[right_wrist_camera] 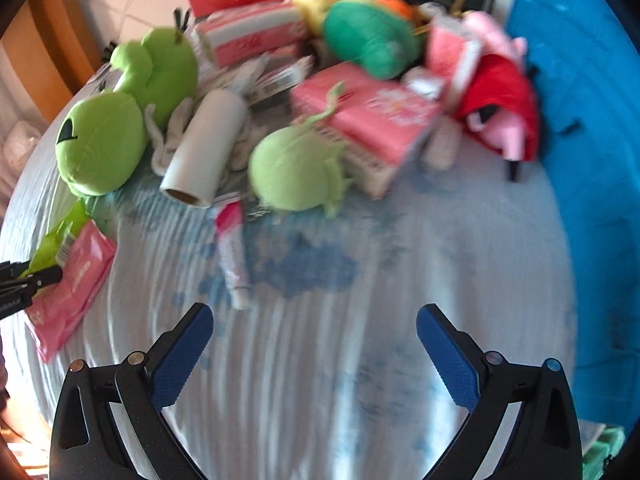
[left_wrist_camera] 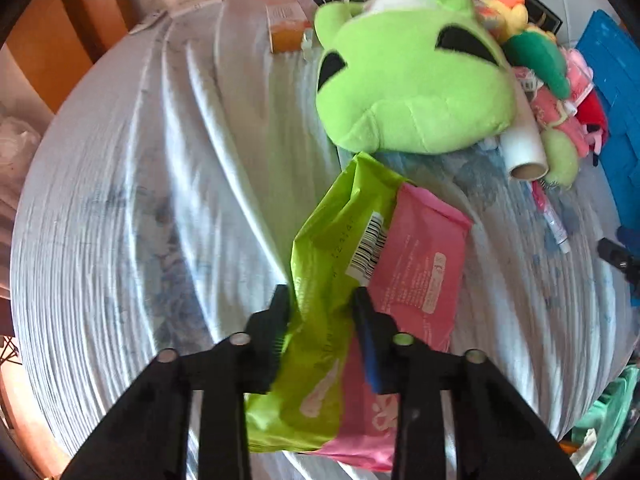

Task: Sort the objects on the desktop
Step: 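Grasp the pink-and-green wipe pack with left tool while right tool grasps the pink ointment tube, then carry the wipe pack and ointment tube into the blue bin and release both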

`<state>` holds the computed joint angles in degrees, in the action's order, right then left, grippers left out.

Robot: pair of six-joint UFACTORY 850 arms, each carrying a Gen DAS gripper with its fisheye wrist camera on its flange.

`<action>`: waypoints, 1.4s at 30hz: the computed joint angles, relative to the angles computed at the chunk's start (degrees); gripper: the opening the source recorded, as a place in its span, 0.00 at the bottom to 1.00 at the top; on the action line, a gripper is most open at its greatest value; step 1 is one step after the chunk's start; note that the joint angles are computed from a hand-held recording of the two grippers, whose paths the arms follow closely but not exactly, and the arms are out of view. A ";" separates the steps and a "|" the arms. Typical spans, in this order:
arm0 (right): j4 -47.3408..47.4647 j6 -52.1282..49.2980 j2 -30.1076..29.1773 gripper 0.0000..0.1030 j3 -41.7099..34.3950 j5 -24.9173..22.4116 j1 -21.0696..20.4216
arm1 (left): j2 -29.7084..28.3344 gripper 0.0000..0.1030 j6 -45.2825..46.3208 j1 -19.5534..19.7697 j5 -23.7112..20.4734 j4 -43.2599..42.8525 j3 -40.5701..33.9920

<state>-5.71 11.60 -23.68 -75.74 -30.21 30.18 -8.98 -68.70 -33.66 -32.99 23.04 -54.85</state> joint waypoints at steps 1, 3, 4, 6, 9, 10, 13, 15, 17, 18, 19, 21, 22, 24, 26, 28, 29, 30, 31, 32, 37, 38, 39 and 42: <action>1.12 -1.35 -0.81 1.00 -0.72 0.15 0.26 | 0.44 0.24 -2.28 -0.69 -1.37 2.03 -0.25; 0.15 -1.32 -2.14 0.86 -2.01 0.33 1.13 | 1.05 0.24 -5.16 -2.02 -4.09 4.90 -0.89; 0.65 -2.37 -2.92 0.77 -2.86 0.40 1.50 | 1.01 0.24 -4.73 -2.15 -4.75 4.29 -1.22; 2.20 -4.31 -4.35 0.52 -4.47 -0.63 1.76 | 0.91 0.25 -4.43 -2.38 -7.29 3.30 -1.97; 2.72 -5.77 -5.83 0.52 -6.19 -1.78 2.10 | 2.05 0.29 -4.58 -3.37 -11.74 2.65 -2.51; 2.88 -6.46 -5.95 0.52 -6.36 -1.85 2.16 | 2.64 0.39 -5.09 -4.01 -12.70 3.24 -2.40; 3.90 -8.04 -5.78 0.52 -6.18 -1.94 2.08 | 3.66 0.81 -6.44 -6.09 -14.75 7.64 -3.54; 4.90 -8.99 -5.23 0.63 -5.50 -1.89 1.88 | 3.00 0.91 -6.45 -7.10 -13.60 9.84 -4.12; 4.95 -9.19 -4.45 0.64 -4.58 -1.73 1.71 | 0.05 0.91 -3.28 -6.94 -13.95 8.62 -5.70; 4.73 -9.12 -4.02 0.64 -4.13 -1.68 1.65 | -1.02 0.91 -1.96 -6.62 -14.46 7.74 -6.21; 4.74 -9.26 -3.57 0.64 -3.66 -1.58 1.56 | -1.58 0.91 -1.58 -6.82 -14.26 7.17 -5.78; 4.81 -9.63 -2.99 0.64 -3.05 -1.56 1.42 | -4.20 0.91 -1.30 -6.62 -13.93 6.25 -5.04; 4.96 -9.92 -2.81 0.64 -2.81 -1.62 1.33 | -5.33 0.92 -1.07 -6.36 -14.52 5.70 -4.97; 5.10 -10.16 -2.81 0.64 -2.69 -1.75 1.24 | -5.02 1.00 -3.63 -4.99 -10.67 5.37 -2.89; 4.74 -10.16 -3.26 0.64 -3.06 -1.88 1.42 | -3.06 1.00 -4.34 -2.45 -4.65 2.64 -0.26; 3.63 -9.56 -3.93 0.62 -3.78 -1.72 1.84 | -1.71 0.97 -4.60 -0.51 -0.37 0.42 1.57; 3.47 -9.59 -4.25 0.53 -4.13 -1.54 2.02 | -1.62 0.93 -5.75 -0.57 -0.87 1.73 1.33; 3.28 -9.68 -4.70 0.41 -4.64 -1.58 2.24 | -1.52 0.81 -6.16 -0.87 -1.29 2.53 0.90; 2.59 -9.32 -5.24 0.37 -5.24 -1.85 2.58 | -1.86 0.74 -6.45 -1.36 -2.99 3.01 0.02; 2.60 -9.71 -5.53 0.32 -5.49 -1.91 2.81 | -2.32 0.69 -6.58 -2.25 -5.21 4.07 -1.12; 3.49 -11.75 -4.03 0.16 -4.11 -2.58 3.37 | -2.38 0.57 -9.95 -7.08 -17.20 9.96 -4.44; 4.78 -12.80 -3.20 0.16 -3.29 -2.57 3.10 | -1.29 0.57 -11.32 -7.79 -18.48 10.40 -4.16; 5.35 -13.23 -1.82 0.16 -1.90 -2.60 2.79 | -0.22 0.57 -12.65 -8.35 -19.56 10.65 -3.81; 9.27 -16.52 1.36 0.16 1.27 -2.88 1.41 | 2.36 0.57 -15.33 -9.47 -21.60 9.73 -3.08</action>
<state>3.56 -4.92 -22.32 -74.48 -33.10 31.58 -6.62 -84.03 -43.13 -54.59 32.77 -57.93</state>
